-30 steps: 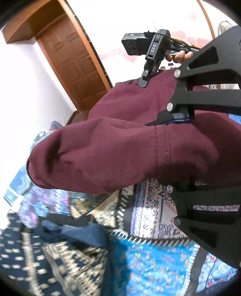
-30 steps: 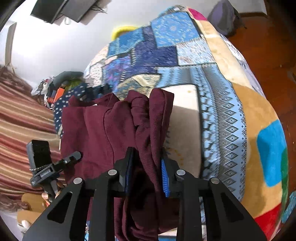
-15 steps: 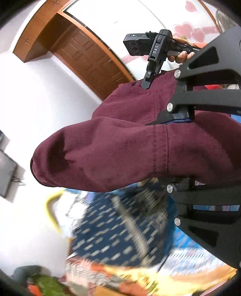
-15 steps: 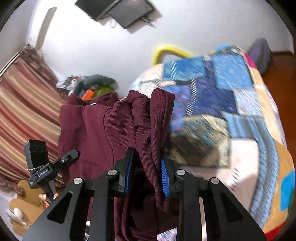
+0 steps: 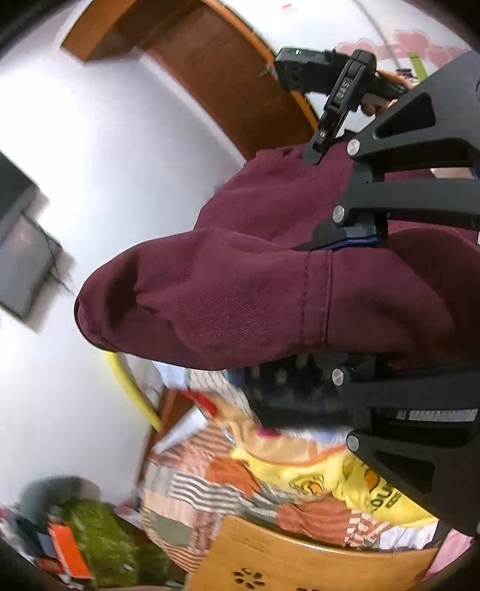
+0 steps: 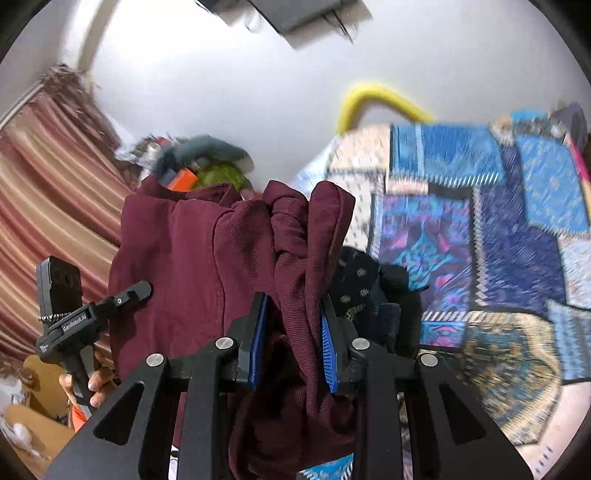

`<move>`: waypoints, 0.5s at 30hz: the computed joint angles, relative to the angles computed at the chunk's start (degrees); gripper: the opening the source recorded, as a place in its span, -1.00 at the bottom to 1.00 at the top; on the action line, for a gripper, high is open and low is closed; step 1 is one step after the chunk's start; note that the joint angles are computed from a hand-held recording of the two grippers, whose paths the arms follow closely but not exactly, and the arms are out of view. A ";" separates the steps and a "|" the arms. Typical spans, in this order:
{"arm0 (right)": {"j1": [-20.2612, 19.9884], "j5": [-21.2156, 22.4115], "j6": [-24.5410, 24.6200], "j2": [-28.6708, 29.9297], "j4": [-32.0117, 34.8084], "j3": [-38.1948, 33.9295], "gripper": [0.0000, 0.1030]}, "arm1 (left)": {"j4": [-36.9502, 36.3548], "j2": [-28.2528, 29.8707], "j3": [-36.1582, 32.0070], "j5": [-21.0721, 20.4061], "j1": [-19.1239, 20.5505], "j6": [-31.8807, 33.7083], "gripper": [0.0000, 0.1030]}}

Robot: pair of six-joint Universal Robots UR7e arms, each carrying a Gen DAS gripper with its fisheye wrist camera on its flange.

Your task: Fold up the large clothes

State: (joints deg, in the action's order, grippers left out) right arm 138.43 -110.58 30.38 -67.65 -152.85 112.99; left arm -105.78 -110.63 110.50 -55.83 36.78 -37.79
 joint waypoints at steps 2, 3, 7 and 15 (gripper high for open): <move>-2.61 0.07 -1.21 3.36 -1.15 0.72 -0.54 | -4.16 0.66 1.98 0.01 5.14 3.06 -0.23; -3.75 0.11 -1.36 4.88 -1.70 1.18 -0.53 | -5.58 1.10 2.53 0.59 7.15 3.90 -0.15; -5.50 -2.83 -2.63 8.21 -3.48 2.60 -0.49 | -7.29 2.61 3.23 1.35 12.30 6.65 -0.02; -2.12 -8.68 -2.41 6.48 2.48 0.80 -0.36 | 1.13 0.51 2.62 6.50 6.48 -2.85 0.24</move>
